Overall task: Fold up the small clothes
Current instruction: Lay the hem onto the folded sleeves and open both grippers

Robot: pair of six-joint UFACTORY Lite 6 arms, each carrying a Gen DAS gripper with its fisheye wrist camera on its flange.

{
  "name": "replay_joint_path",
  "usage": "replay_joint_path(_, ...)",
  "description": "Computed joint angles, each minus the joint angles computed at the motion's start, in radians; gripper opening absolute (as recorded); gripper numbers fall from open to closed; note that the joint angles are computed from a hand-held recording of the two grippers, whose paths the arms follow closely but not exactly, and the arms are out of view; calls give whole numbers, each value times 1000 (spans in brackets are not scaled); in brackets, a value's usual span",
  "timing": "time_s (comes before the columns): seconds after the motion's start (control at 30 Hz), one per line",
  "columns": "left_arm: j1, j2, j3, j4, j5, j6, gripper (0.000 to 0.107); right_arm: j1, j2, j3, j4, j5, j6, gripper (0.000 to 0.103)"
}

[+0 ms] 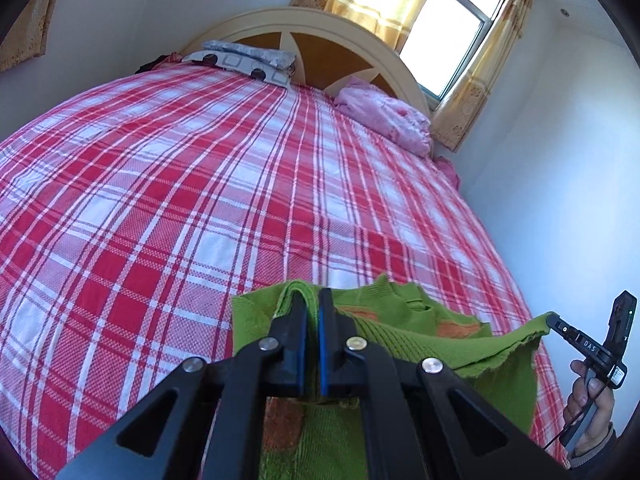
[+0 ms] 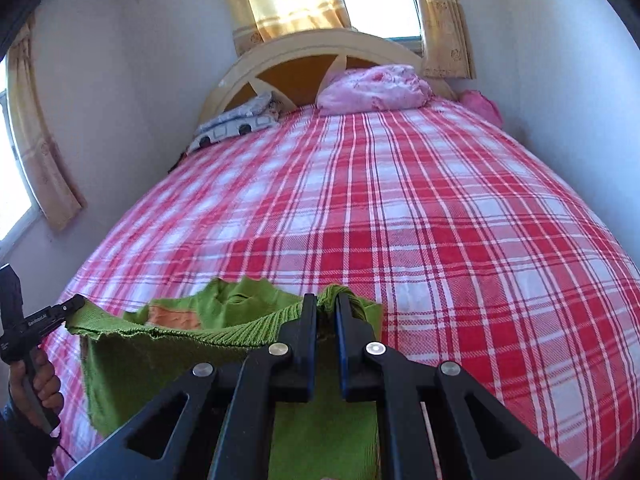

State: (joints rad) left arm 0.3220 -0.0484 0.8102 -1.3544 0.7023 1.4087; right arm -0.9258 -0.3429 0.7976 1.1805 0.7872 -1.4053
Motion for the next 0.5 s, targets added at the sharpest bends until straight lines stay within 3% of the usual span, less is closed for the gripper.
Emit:
replay_joint_path(0.17, -87, 105, 55, -31, -109, 18, 5, 138, 173, 76, 38, -181, -11, 8)
replay_joint_path(0.4, -150, 170, 73, -93, -207, 96, 6, 231, 358, 192, 58, -293, -5, 8)
replay_joint_path(0.5, -180, 180, 71, -90, -265, 88, 13, 258, 450, 254, -9, -316, 54, 8)
